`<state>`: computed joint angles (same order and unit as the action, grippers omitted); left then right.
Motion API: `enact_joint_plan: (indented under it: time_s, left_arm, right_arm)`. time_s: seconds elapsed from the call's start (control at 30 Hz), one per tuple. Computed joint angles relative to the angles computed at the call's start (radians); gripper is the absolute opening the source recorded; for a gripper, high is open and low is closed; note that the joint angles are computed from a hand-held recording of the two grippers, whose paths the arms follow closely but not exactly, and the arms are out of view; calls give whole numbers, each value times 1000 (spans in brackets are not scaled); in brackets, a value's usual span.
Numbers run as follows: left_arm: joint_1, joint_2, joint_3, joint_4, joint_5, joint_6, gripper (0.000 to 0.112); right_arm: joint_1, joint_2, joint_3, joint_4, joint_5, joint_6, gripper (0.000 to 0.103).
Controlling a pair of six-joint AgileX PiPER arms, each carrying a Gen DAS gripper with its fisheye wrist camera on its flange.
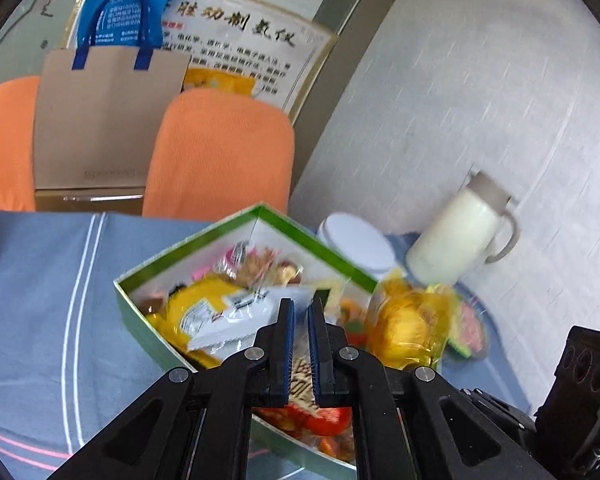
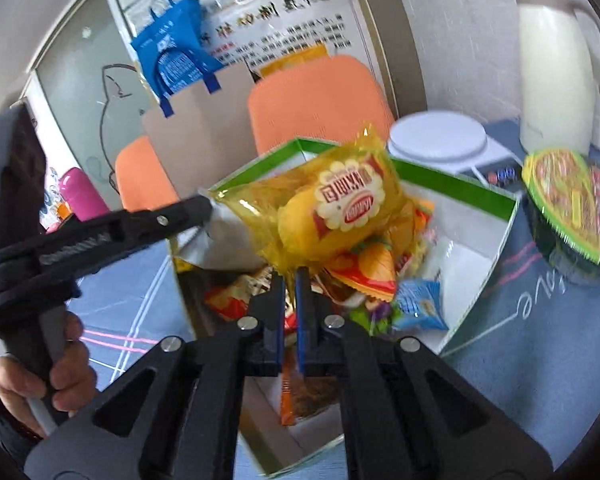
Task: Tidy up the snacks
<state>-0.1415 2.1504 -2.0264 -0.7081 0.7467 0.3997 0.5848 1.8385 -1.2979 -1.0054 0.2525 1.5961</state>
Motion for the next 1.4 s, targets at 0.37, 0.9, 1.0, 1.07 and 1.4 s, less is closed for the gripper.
enact_joint_plan:
  time_s: [0.37, 0.9, 1.0, 1.07, 1.4]
  left_arm:
    - [-44, -61, 133, 8, -37, 104, 29]
    - [-110, -647, 805, 505, -335, -364, 103]
    - [-142, -724, 910, 680, -343, -538, 103]
    - [-154, -754, 957, 725, -328, -594, 103]
    - [-266, -848, 1109, 992, -298, -864, 103]
  right_arm:
    - [61, -76, 81, -225, 82, 187, 75]
    - [479, -259, 171, -172, 730, 178, 102]
    - [531, -265, 176, -130, 802, 176, 102]
    - [562, -263, 172, -111, 843, 175, 102]
    - [644, -272, 195, -97, 925, 234, 102]
